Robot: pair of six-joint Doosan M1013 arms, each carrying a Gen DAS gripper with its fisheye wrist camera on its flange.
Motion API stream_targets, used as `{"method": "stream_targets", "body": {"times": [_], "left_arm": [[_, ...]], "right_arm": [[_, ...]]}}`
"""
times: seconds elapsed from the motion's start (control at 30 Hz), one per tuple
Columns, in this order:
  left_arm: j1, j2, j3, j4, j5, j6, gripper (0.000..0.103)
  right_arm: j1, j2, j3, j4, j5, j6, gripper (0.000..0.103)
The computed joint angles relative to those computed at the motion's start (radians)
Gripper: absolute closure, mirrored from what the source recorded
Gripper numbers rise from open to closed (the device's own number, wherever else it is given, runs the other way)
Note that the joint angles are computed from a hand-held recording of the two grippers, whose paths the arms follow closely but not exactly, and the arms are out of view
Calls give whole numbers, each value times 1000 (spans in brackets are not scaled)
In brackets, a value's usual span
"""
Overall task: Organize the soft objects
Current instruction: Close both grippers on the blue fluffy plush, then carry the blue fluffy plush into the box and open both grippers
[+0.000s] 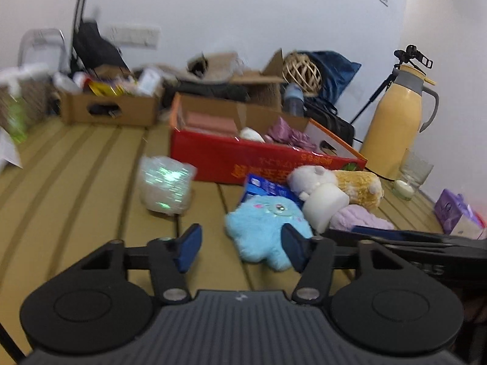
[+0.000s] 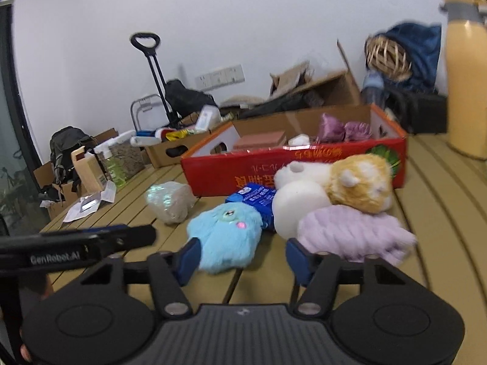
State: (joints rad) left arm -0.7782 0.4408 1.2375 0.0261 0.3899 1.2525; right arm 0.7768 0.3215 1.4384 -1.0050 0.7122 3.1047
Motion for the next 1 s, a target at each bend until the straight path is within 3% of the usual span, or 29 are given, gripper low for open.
{"method": "stream_targets", "body": {"times": [0.17,0.3,0.43,0.7,1.0], "left_arm": [[27,57,-63,-243,57,146,53],[60,81,-80,-531,102,331,75],[63,83,-79,-564,98,342,77],[38,30,-15,-451,45,250,78],[-12,-91,111,-517,-97,357,78]], "right_arm": [[-46,21,-14,72,-81,-29,54],[-63,26,-11,121,-144,-38,67],[-63,32,-12,115,-149,-21,68],[-55,7,2,226,-164,-74,70],[71,-67,47,-114,-28,158,70]]}}
